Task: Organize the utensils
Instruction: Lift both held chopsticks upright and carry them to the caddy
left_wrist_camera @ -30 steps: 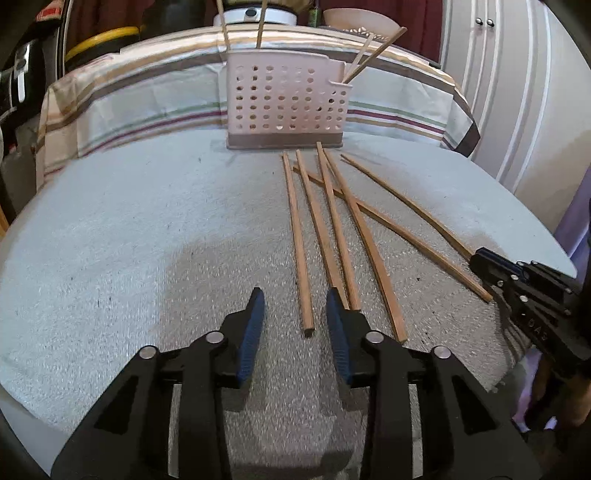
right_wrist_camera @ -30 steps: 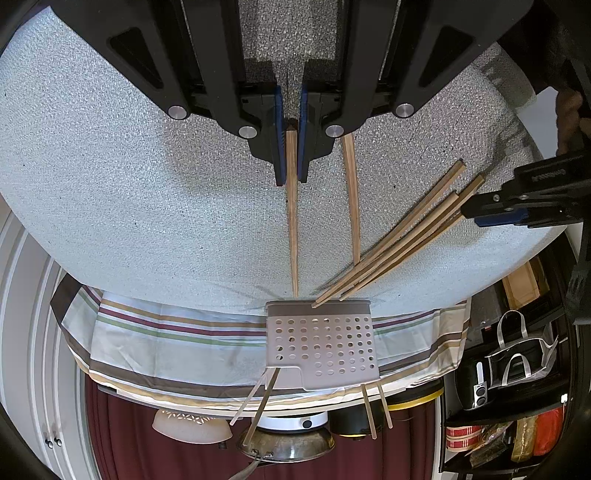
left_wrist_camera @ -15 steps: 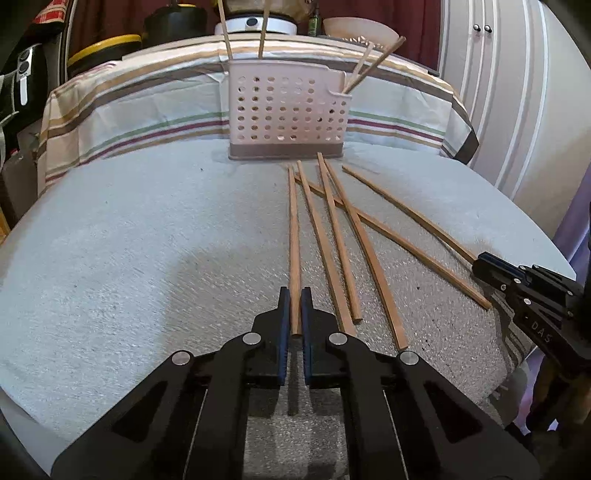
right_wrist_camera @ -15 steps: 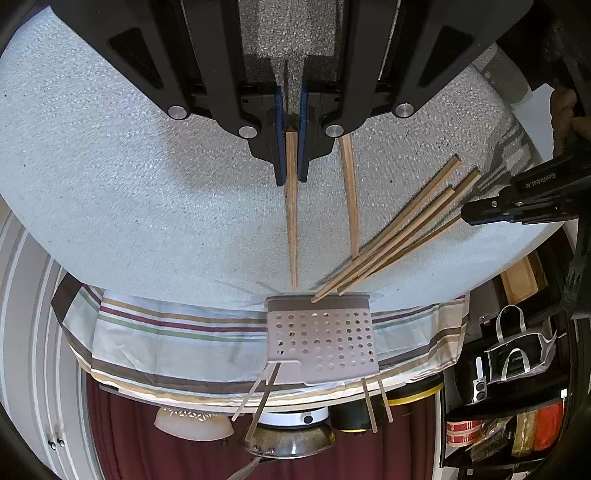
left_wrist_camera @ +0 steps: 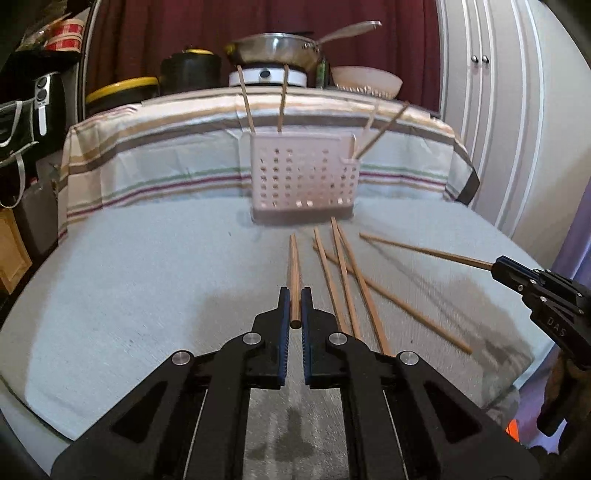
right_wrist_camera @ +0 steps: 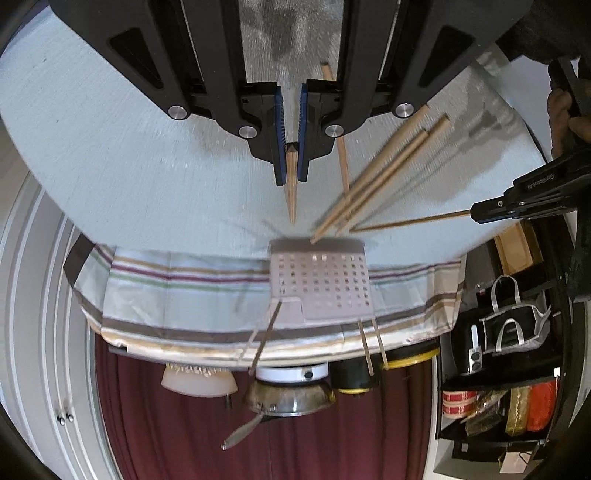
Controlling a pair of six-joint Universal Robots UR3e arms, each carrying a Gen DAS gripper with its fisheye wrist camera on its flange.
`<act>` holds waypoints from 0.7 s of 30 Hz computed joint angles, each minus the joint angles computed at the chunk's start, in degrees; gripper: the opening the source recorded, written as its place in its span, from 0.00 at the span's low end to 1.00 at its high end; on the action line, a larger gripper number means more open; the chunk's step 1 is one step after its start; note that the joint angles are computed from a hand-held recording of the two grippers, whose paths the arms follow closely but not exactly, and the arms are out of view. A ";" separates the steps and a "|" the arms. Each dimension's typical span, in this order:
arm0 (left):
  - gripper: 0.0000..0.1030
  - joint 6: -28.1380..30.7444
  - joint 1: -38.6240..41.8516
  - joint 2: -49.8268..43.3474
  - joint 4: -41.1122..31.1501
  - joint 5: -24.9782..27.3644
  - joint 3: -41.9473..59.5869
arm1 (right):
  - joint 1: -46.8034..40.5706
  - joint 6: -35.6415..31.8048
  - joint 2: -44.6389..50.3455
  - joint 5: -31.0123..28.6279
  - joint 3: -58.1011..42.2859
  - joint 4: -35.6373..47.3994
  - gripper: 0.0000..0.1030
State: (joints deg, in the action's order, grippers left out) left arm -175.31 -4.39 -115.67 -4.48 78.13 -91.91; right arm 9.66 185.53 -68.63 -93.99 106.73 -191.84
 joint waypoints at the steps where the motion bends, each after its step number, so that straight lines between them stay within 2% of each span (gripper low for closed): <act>1: 0.06 -0.16 0.08 0.36 -0.15 0.02 0.16 | 0.13 -0.07 -0.42 -0.18 -0.35 0.19 0.07; 13: 0.06 -1.23 2.72 5.42 -1.46 -1.09 2.52 | -0.18 -0.69 -3.68 -0.63 -5.04 2.09 0.07; 21: 0.06 -2.12 4.34 4.84 -5.92 -1.63 9.66 | -0.48 -1.36 -3.50 -0.79 -11.12 6.21 0.07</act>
